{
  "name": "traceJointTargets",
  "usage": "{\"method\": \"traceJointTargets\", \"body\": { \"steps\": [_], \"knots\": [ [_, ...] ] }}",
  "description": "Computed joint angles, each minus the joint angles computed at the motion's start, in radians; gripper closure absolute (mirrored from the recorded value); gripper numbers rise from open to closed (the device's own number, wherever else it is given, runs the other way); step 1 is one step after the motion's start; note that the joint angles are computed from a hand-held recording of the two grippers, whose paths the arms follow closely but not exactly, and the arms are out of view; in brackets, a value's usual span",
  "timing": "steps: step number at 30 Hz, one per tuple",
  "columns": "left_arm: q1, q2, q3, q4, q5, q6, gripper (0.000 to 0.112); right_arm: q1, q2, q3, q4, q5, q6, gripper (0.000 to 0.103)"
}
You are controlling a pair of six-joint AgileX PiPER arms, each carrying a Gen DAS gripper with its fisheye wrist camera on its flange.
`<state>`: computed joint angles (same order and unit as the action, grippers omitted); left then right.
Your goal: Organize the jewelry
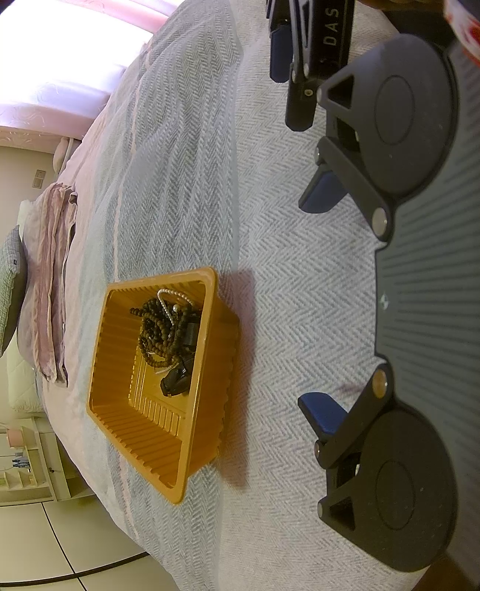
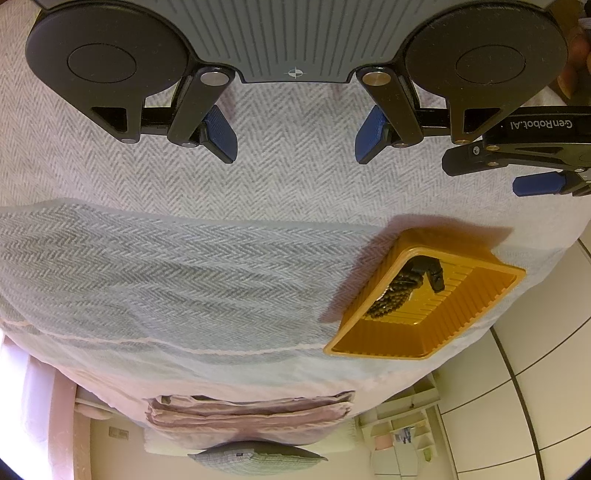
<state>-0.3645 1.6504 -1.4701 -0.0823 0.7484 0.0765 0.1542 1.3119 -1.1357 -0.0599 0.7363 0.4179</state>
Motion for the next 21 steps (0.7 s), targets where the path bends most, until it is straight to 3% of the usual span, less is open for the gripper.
{"method": "traceJointTargets", "body": {
  "steps": [21],
  "knots": [
    [0.003,0.002,0.007,-0.014,-0.015,0.016,0.01,0.003,0.009,-0.008,0.001,-0.002,0.0,0.033]
  ]
}}
